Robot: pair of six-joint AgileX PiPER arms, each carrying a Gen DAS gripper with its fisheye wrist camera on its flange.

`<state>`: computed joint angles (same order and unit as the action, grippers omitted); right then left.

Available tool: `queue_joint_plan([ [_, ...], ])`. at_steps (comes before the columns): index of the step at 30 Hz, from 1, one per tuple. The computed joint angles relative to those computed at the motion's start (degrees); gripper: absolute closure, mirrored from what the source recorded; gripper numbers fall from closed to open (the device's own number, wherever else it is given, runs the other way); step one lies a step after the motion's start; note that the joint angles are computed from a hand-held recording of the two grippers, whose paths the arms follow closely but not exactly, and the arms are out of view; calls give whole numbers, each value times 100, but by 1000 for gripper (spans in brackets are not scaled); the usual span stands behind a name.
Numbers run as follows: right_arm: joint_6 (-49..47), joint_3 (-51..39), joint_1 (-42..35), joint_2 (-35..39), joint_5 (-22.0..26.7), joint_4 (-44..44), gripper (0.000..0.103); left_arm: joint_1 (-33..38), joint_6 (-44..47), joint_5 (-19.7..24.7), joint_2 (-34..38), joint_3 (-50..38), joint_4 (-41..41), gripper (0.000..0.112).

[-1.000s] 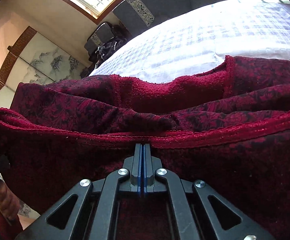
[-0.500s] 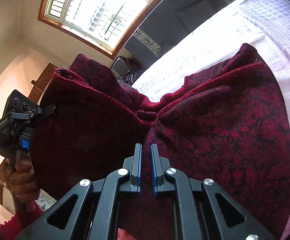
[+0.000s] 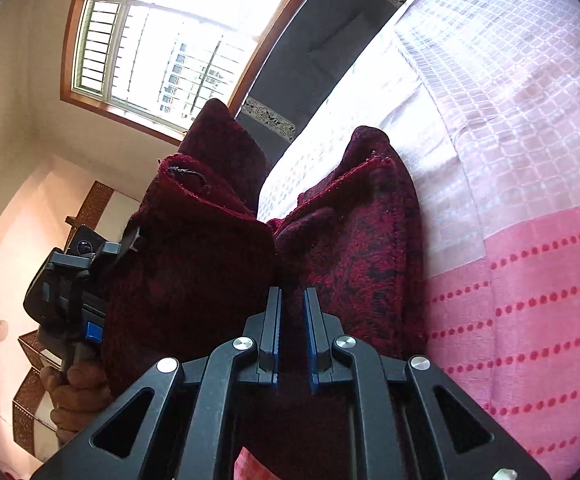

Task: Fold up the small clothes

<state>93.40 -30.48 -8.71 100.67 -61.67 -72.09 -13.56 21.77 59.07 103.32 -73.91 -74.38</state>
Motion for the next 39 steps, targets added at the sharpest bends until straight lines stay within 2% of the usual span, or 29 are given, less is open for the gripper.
queue_joint_plan([
  [2, -22, 4, -194, 154, -174, -70, 86, 165, 336, 509, 78, 62, -709, 61],
  [3, -27, 13, -302, 241, -289, -84, 85, 150, 339, 516, 61, 5, -720, 53],
  [7, -23, 66, -584, 401, -430, -202, 85, 36, 520, 261, -366, -257, -140, 53],
  [10, -104, 196, -759, 324, -504, -311, 82, -43, 905, -252, -969, -6, 551, 49],
  [12, -87, 202, -879, 257, -480, -406, 80, 32, 1304, -553, -1314, 511, 729, 48],
  [13, -30, 230, -909, 147, -353, -416, 80, 140, 1605, -644, -1458, 874, 599, 48],
  [15, 154, 304, -1030, -318, 195, -402, 79, 458, 2426, -696, -1667, 1685, 65, 48],
  [16, 137, 354, -1175, -470, 234, -396, 79, 521, 2669, -792, -1760, 2001, -21, 48],
  [18, 219, 428, -1441, -742, -82, -507, 79, 615, 3209, -906, -1928, 2636, -271, 48],
  [20, 472, 329, -1325, -1086, -257, -824, 79, 579, 3983, -1016, -2072, 3253, -777, 48],
  [21, 702, 212, -1077, -1251, -117, -1011, 79, 490, 4302, -1134, -2130, 3495, -992, 48],
  [22, 985, 112, -762, -1446, 252, -1221, 77, 370, 4587, -1259, -2159, 3697, -1166, 48],
  [24, 1510, -93, 27, -1683, 1295, -1563, 66, 72, 5094, -1371, -2074, 3929, -1631, 48],
  [25, 1565, -130, 307, -1644, 1582, -1583, 65, -35, 5383, -1434, -2060, 4059, -1901, 48],
  [27, 1626, -265, 532, -1252, 1543, -1446, 64, -229, 5938, -1631, -2107, 4284, -2331, 48],
  [29, 1402, -316, 694, -1009, 1540, -1181, 66, -334, 6059, -1780, -2187, 4334, -2397, 48],
  [30, 1464, -362, 811, -1046, 1786, -1210, 79, -283, 5932, -1720, -2236, 4316, -2267, 48],
  [31, 1551, -380, 830, -1107, 1880, -1297, 87, -175, 5786, -1573, -2297, 4312, -2154, 48],
  [33, 1432, -185, 705, -1511, 1879, -1241, 90, 88, 5703, -1306, -2504, 4409, -2167, 48],
  [36, 1691, 21, 472, -2226, 1981, -1681, 90, 504, 5807, -1196, -2762, 4581, -2355, 45],
  [39, 1728, 302, 135, -2434, 1893, -1986, 90, 506, 5622, -1443, -2478, 4436, -2216, 44],
])
